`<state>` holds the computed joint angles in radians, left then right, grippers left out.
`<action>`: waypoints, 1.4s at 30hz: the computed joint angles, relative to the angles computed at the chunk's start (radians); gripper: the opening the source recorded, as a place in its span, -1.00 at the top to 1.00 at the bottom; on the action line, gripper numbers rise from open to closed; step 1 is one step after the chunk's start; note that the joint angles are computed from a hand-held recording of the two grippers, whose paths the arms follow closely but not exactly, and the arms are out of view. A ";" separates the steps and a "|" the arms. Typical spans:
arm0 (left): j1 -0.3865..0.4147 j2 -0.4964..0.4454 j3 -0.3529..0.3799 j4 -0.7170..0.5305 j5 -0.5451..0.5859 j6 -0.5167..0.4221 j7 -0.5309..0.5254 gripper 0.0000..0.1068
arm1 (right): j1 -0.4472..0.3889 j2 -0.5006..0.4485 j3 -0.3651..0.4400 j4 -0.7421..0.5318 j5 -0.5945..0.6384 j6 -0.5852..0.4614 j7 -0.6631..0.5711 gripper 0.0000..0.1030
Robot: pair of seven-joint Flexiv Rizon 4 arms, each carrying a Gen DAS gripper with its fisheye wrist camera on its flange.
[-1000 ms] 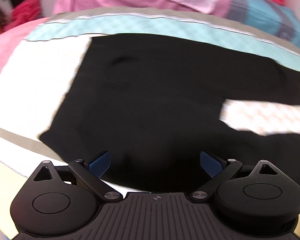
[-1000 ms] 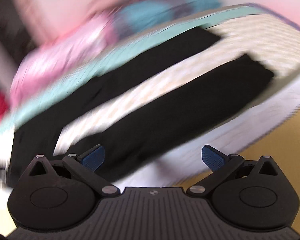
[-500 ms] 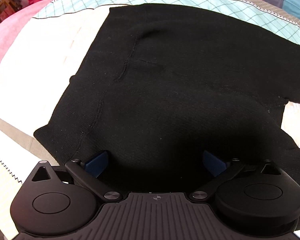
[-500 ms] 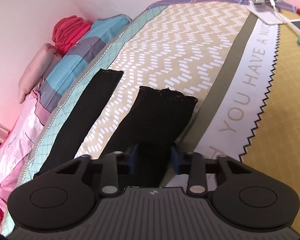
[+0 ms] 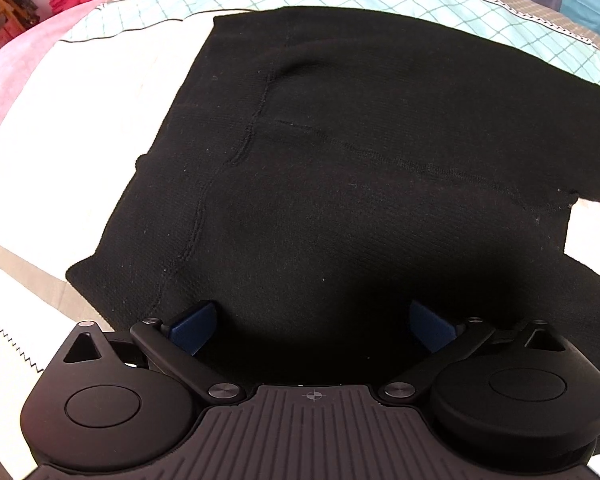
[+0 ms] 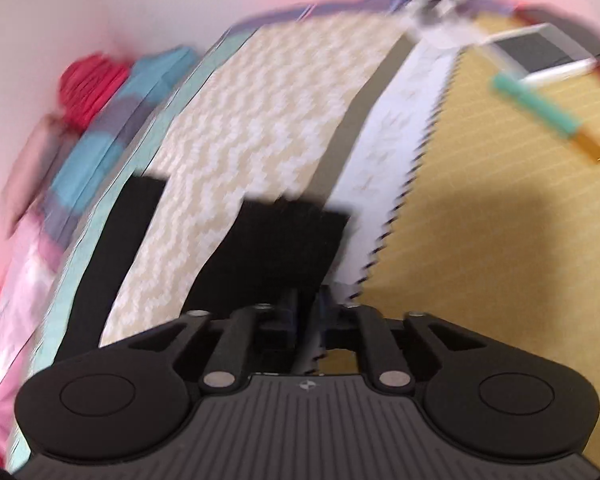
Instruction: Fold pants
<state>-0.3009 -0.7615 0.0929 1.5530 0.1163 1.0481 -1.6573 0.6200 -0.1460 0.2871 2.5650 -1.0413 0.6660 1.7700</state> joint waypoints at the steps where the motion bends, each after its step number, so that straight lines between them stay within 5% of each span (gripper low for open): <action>1: 0.005 0.001 -0.005 0.004 -0.001 0.005 0.009 -0.93 | 0.021 -0.003 0.034 -0.043 0.121 -0.081 -0.076 0.27; 3: 0.020 0.002 -0.019 0.008 -0.011 0.009 0.031 -0.93 | 0.076 -0.021 0.064 -0.137 0.221 -0.262 -0.280 0.22; 6: 0.049 0.007 -0.046 0.023 -0.043 0.026 0.070 -0.93 | 0.127 -0.086 0.043 -0.249 0.065 -0.305 -0.717 -0.09; 7: 0.058 0.011 -0.053 0.033 -0.054 0.038 0.081 -0.93 | 0.132 -0.112 0.029 -0.277 -0.023 -0.251 -0.836 -0.22; 12: 0.105 0.045 -0.086 0.101 -0.127 0.098 0.120 -0.93 | 0.150 -0.356 -0.080 -0.534 -0.443 0.163 -1.362 -0.09; 14: 0.104 0.053 -0.075 0.112 -0.137 0.103 0.123 -0.93 | 0.174 -0.449 -0.122 -0.648 -0.497 0.254 -1.492 0.14; 18: 0.067 0.042 -0.007 0.086 -0.094 0.073 0.098 -0.93 | 0.218 -0.593 -0.184 -0.823 -0.420 0.315 -1.773 0.14; 20: 0.100 0.049 -0.041 0.109 -0.109 0.102 0.132 -0.93 | 0.214 -0.627 -0.219 -0.857 -0.406 0.362 -1.809 0.16; 22: 0.099 0.050 -0.040 0.113 -0.105 0.104 0.146 -0.93 | 0.191 -0.641 -0.236 -0.870 -0.382 0.438 -1.761 0.88; 23: 0.096 0.051 -0.036 0.113 -0.102 0.104 0.149 -0.93 | 0.183 -0.632 -0.234 -0.861 -0.339 0.467 -1.738 0.89; 25: 0.096 0.053 -0.036 0.118 -0.101 0.106 0.158 -0.93 | 0.171 -0.596 -0.239 -0.820 -0.342 0.587 -1.657 0.89; 29: 0.115 0.055 -0.052 0.136 -0.123 0.131 0.182 -0.93 | 0.192 -0.578 -0.209 -0.781 -0.218 0.598 -1.824 0.88; 31: 0.085 0.047 -0.030 0.119 -0.112 0.121 0.164 -0.93 | 0.207 -0.569 -0.226 -0.784 -0.179 0.598 -1.845 0.62; 34: 0.062 0.044 -0.010 0.115 -0.088 0.124 0.150 -0.93 | 0.241 -0.541 -0.377 -0.785 -0.395 0.747 -1.530 -0.07; 36: 0.059 0.045 -0.009 0.119 -0.079 0.130 0.148 -0.93 | 0.226 -0.542 -0.364 -0.792 -0.402 0.705 -1.467 -0.08; 38: 0.066 0.051 -0.018 0.127 -0.079 0.132 0.159 -0.93 | 0.177 -0.563 -0.240 -0.784 -0.165 0.605 -1.650 0.22; 42: 0.103 0.075 -0.046 0.164 -0.091 0.151 0.221 -0.93 | 0.139 -0.520 -0.164 -0.709 0.047 0.659 -1.863 0.25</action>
<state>-0.1983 -0.6866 0.0467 1.7167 0.0257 1.1996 -1.4361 0.7591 -0.6660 0.1235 1.8564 -0.9939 1.3248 -0.0929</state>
